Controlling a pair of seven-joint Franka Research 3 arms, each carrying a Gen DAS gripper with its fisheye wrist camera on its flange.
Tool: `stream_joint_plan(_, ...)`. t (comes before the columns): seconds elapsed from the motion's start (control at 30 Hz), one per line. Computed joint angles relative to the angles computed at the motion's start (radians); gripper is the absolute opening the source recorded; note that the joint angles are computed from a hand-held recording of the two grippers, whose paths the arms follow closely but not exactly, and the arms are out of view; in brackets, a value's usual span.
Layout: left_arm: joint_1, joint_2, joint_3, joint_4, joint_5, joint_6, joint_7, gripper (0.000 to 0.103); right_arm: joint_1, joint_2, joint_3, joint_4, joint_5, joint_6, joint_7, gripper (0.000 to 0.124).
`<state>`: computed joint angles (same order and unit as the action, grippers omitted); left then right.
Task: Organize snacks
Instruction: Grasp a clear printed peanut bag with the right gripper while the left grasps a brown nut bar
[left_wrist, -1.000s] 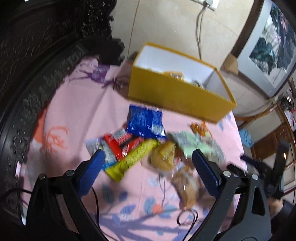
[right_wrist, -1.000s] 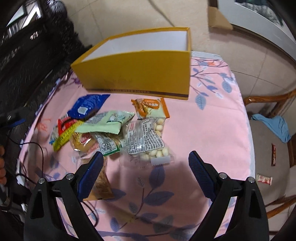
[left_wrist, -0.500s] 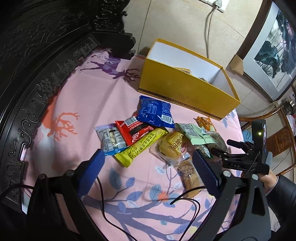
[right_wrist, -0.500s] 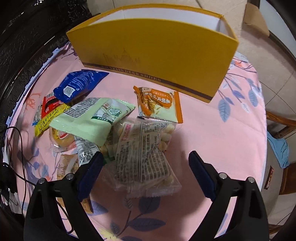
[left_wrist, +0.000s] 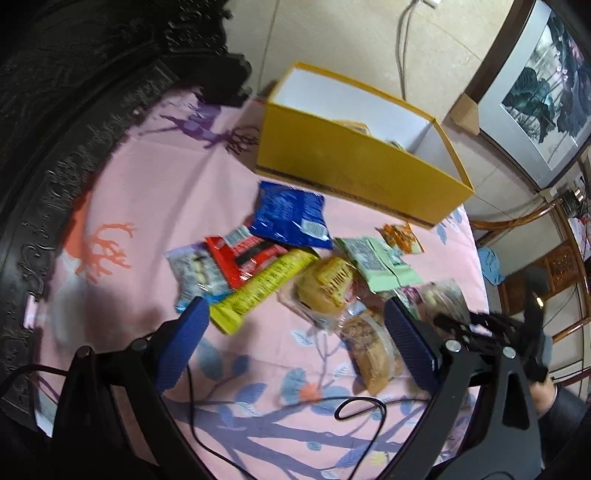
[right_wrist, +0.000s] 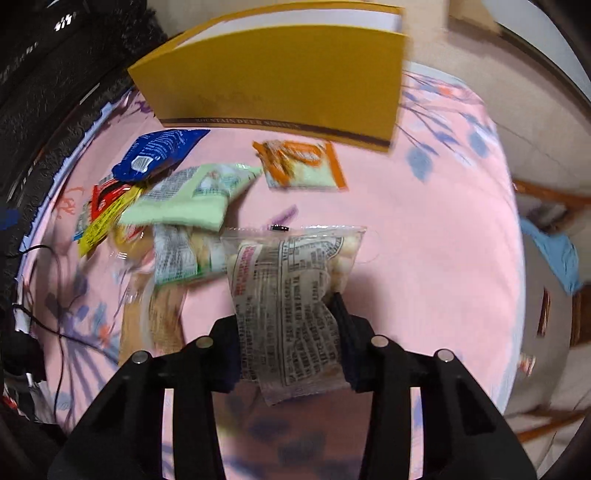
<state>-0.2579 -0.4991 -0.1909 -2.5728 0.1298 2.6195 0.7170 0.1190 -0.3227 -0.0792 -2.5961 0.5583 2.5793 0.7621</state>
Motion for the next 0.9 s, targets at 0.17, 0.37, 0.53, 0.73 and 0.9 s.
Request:
stream_joint_plan(0.17,-0.091,0.118,0.046,0.048,-0.134,0.05,0.093,0.097,-0.063,-0.125,-0.018,-0.098,-0.031,-0.055,0.088,0.042)
stream_joint_plan(0.37,-0.108,0.279,0.001,0.169,-0.203,-0.002,0.138,0.097,-0.103,-0.204,-0.045,-0.154,-0.028,-0.117,0.166,0.043)
stream_joint_plan(0.53,-0.085,0.386,-0.054,0.265,-0.152,-0.086,0.073,0.097,-0.105,-0.224,-0.062,-0.164,-0.02,-0.137,0.155,0.043)
stream_joint_plan(0.73,-0.073,0.453,-0.068,0.31,-0.131,-0.133,0.018,0.096,-0.108,-0.226,-0.075,-0.165,0.005,-0.138,0.128,0.043)
stream_joint_plan(0.9,-0.069,0.485,-0.073,0.333,-0.143,-0.165,0.032,0.083,-0.119,-0.225,-0.078,-0.169,0.019,-0.141,0.132,0.043)
